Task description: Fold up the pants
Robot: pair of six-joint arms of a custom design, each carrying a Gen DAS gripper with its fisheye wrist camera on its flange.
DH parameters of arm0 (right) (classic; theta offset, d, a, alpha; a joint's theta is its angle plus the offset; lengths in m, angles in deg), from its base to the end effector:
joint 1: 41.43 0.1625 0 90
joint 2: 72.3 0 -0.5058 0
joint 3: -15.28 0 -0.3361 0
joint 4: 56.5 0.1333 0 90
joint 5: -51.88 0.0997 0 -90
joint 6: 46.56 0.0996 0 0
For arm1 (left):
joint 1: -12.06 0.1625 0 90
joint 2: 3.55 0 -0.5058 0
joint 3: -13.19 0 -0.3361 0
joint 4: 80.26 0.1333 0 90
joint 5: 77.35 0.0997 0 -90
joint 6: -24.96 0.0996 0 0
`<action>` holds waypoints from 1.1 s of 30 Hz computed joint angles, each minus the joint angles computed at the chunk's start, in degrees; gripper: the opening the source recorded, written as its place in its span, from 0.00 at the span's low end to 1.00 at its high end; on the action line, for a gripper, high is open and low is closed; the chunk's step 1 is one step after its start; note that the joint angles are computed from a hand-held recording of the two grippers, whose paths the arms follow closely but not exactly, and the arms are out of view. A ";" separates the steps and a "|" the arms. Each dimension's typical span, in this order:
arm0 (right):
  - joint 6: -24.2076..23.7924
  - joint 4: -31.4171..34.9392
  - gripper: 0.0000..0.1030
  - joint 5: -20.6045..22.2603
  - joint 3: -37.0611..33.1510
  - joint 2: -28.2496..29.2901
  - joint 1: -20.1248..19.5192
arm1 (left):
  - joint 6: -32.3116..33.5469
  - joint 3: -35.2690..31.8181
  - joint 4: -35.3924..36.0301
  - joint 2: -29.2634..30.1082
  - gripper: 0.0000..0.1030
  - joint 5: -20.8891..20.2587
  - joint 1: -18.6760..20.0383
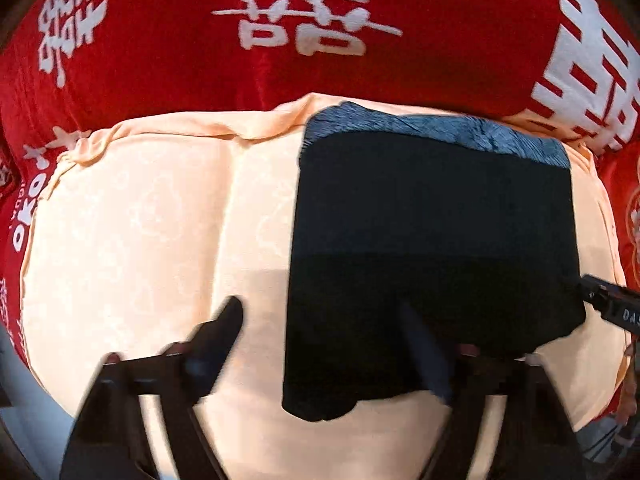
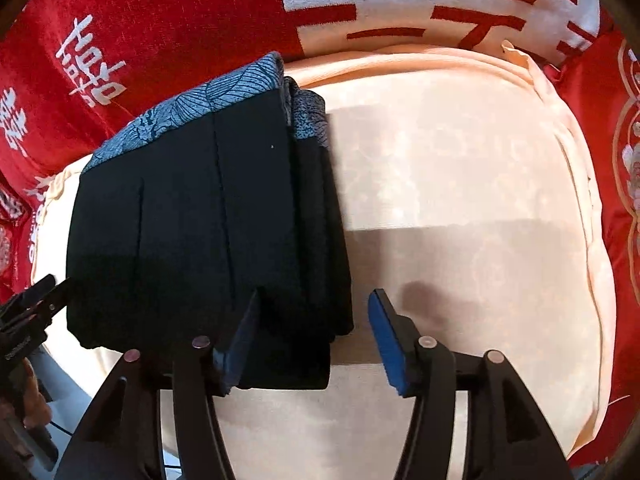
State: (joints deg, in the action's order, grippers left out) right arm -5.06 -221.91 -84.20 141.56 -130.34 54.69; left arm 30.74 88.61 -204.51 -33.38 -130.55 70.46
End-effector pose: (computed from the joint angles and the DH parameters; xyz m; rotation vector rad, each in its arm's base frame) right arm 0.1145 -0.4905 0.2234 -0.7893 -2.2646 0.5490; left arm -0.2318 -0.7451 0.0762 0.8699 2.3165 0.0555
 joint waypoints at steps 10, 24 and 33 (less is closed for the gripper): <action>3.24 6.25 0.60 1.03 -2.67 -1.25 0.38 | -0.42 -3.33 3.10 1.06 0.82 -1.37 1.01; 5.93 6.69 0.60 3.78 -1.44 -3.44 0.24 | -1.06 -6.86 5.84 2.35 0.82 -1.52 1.39; 5.00 3.32 0.65 5.34 0.29 -5.03 -0.61 | -0.77 -9.27 8.36 3.32 0.82 -3.10 1.63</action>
State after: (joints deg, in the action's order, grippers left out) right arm -0.05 -218.59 -78.86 141.86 -135.37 54.09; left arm 29.98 79.34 -196.15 -30.06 -133.66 72.09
